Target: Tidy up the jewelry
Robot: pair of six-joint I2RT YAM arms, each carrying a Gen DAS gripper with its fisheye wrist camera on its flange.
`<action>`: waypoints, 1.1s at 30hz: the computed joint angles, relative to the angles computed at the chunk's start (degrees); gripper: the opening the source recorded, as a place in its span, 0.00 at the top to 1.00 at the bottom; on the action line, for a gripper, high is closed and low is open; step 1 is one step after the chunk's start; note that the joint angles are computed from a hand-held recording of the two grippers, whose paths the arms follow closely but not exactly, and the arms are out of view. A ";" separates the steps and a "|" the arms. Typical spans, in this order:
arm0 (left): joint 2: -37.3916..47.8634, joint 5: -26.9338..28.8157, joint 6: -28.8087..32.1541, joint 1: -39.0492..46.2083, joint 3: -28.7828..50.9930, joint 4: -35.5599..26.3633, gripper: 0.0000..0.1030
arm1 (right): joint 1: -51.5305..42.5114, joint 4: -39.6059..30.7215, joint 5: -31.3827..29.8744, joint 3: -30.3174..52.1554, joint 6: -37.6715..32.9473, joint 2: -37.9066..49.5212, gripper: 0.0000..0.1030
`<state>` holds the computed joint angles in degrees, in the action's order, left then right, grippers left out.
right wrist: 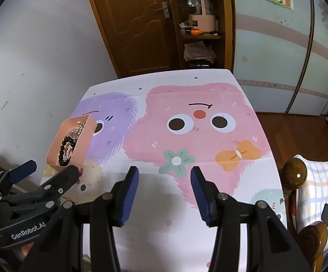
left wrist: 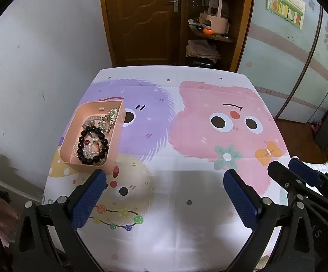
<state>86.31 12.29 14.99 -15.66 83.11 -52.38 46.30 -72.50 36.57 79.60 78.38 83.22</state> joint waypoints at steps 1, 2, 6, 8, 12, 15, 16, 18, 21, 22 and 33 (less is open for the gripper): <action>-0.06 -0.19 -0.13 -0.11 0.06 0.02 0.01 | 0.04 0.07 0.07 -0.06 -0.01 -0.08 0.53; -0.03 -0.23 -0.29 -0.24 0.00 0.07 0.01 | -0.02 0.14 0.02 -0.13 -0.21 -0.12 0.53; -0.01 -0.18 -0.21 -0.24 -0.09 0.15 0.01 | -0.01 0.08 -0.24 -0.09 -0.08 -0.11 0.53; -0.03 -0.26 -0.28 -0.33 -0.02 0.14 0.01 | 0.01 0.04 -0.19 -0.10 -0.11 -0.16 0.53; -0.20 -0.44 -0.45 -0.45 -0.21 0.40 0.01 | 0.00 0.24 -0.19 -0.23 -0.21 -0.28 0.53; -0.17 -0.38 -0.32 -0.30 -0.25 0.48 0.01 | 0.03 0.00 -0.14 -0.11 -0.20 -0.18 0.53; -0.17 -0.48 -0.41 -0.33 -0.25 0.51 0.01 | 0.04 0.04 -0.10 -0.14 -0.24 -0.21 0.53; -0.05 -0.41 -0.27 -0.08 -0.13 0.40 0.01 | 0.12 -0.13 0.01 0.12 -0.31 -0.07 0.53; 0.21 -0.28 -0.14 0.40 0.15 0.12 0.01 | 0.25 -0.46 0.25 0.46 -0.28 0.18 0.53; 0.27 -0.16 0.00 0.64 0.20 0.01 0.01 | 0.21 -0.49 0.31 0.49 -0.39 0.22 0.53; 1.53 -0.08 1.14 1.88 0.95 -0.81 0.01 | 0.19 -0.29 0.06 0.34 -0.67 0.56 0.53</action>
